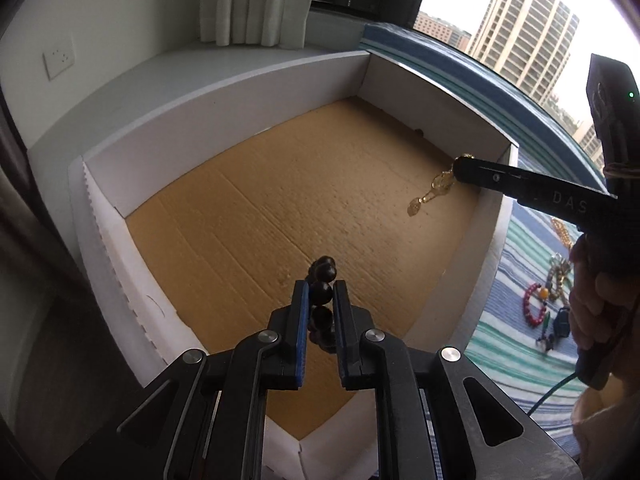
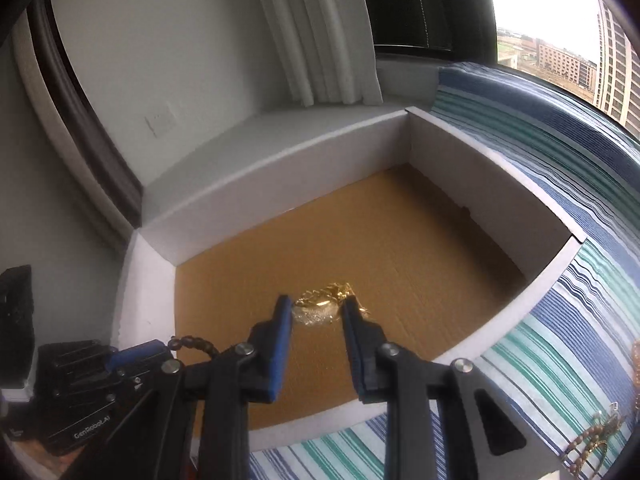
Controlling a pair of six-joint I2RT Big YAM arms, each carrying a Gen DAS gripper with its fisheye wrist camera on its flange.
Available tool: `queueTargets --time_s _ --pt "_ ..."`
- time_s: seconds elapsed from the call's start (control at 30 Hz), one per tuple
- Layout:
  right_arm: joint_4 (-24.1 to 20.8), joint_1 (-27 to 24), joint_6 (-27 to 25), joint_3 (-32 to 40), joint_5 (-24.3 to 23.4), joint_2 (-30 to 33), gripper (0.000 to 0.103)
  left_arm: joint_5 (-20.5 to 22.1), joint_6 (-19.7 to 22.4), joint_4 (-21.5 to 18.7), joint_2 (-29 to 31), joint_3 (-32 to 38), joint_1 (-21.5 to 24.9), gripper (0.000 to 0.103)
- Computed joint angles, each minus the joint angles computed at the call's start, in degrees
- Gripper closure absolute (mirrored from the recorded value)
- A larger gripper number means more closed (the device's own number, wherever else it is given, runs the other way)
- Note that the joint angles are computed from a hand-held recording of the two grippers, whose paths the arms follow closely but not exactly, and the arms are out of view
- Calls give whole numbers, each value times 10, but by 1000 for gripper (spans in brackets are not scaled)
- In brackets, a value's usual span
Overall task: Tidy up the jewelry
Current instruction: 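Carry both items into the white box and open both tools to release them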
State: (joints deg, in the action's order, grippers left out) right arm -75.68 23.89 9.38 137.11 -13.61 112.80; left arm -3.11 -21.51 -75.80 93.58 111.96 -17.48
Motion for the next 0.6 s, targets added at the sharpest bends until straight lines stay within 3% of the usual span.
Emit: queueTargets --time_s 0.07,0.1,0.13,0.2,0.3,0.4,0.47,0.5,0.6 --pt "1 2 1 -14 18 3 73 -18 2 -6 1 2 -2 81" --pt "3 4 -1 -21 34 1 67 -27 6 -7 0 3 -4 56" --pt "12 6 -7 -37 47 -6 54 -42 10 0 -3 2 -7 31" --pt "31 12 -23 -65 57 -23 49 -95 21 22 -14 -8 -18 16" --pt "34 20 -47 -83 59 -30 49 -165 43 40 -18 -13 -29 12" --pt "35 25 -58 -95 64 -29 49 -180 63 45 -14 -22 -33 12" --pt "26 24 -54 -97 65 -24 49 -188 81 17 4 -9 -39 12" --pt "42 26 -58 -114 77 -34 49 -200 94 7 11 -2 -44 15" --pt "47 28 -64 -123 86 -40 49 -244 119 17 8 -6 -59 5"
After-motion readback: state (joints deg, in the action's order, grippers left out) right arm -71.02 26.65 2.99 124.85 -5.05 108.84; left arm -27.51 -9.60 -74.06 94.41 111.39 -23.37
